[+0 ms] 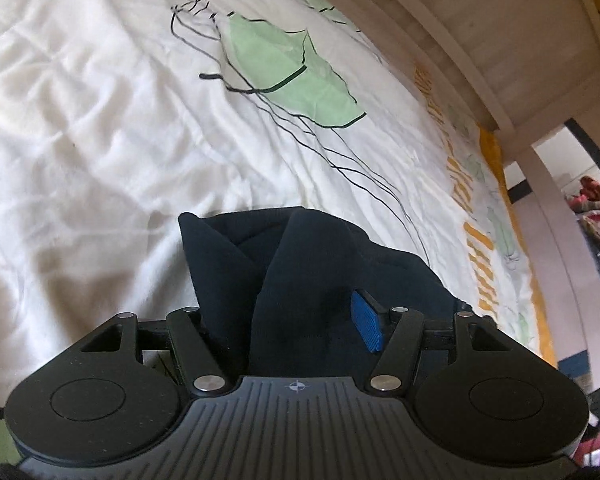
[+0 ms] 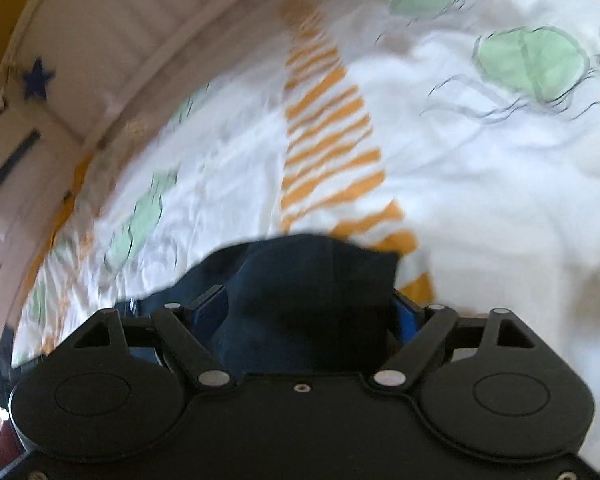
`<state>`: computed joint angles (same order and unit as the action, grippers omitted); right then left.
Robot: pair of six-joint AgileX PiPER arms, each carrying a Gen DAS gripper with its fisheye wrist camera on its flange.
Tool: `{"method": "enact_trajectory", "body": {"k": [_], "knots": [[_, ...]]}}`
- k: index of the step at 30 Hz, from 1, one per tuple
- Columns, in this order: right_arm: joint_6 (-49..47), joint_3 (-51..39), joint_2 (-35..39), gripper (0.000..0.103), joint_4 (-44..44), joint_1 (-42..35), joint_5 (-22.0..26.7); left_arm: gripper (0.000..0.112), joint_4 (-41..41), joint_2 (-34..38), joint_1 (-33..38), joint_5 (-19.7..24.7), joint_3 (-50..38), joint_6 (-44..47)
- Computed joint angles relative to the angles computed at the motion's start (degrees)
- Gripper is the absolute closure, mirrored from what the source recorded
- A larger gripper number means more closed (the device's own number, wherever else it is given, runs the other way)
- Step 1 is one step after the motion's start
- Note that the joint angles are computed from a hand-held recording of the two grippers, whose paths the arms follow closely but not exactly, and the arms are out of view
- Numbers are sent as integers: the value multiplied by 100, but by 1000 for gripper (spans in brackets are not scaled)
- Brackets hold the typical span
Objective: Fold large clothes
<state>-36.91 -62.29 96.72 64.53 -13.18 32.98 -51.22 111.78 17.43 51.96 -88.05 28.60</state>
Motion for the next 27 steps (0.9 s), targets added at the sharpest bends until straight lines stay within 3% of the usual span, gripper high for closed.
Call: {"method": "enact_trajectory", "body": {"k": [8, 11, 13, 18, 27], "knots": [[21, 494, -505, 18, -14, 183, -1284, 52, 369, -735, -174, -847, 621, -216], [-311, 632, -698, 14, 91, 349, -1686, 33, 691, -1193, -351, -1215, 929, -452], [-715, 693, -762, 13, 355, 444, -1859, 30, 1113, -1515, -576, -1527, 1134, -757], [-1403, 771, -874, 7, 833, 558, -1968, 23, 1950, -2291, -1223, -2082, 1613, -1229], [-2145, 1061, -1331, 1, 1430, 747, -1911, 22, 3959, -2559, -2718, -2136, 1682, -2851]]}}
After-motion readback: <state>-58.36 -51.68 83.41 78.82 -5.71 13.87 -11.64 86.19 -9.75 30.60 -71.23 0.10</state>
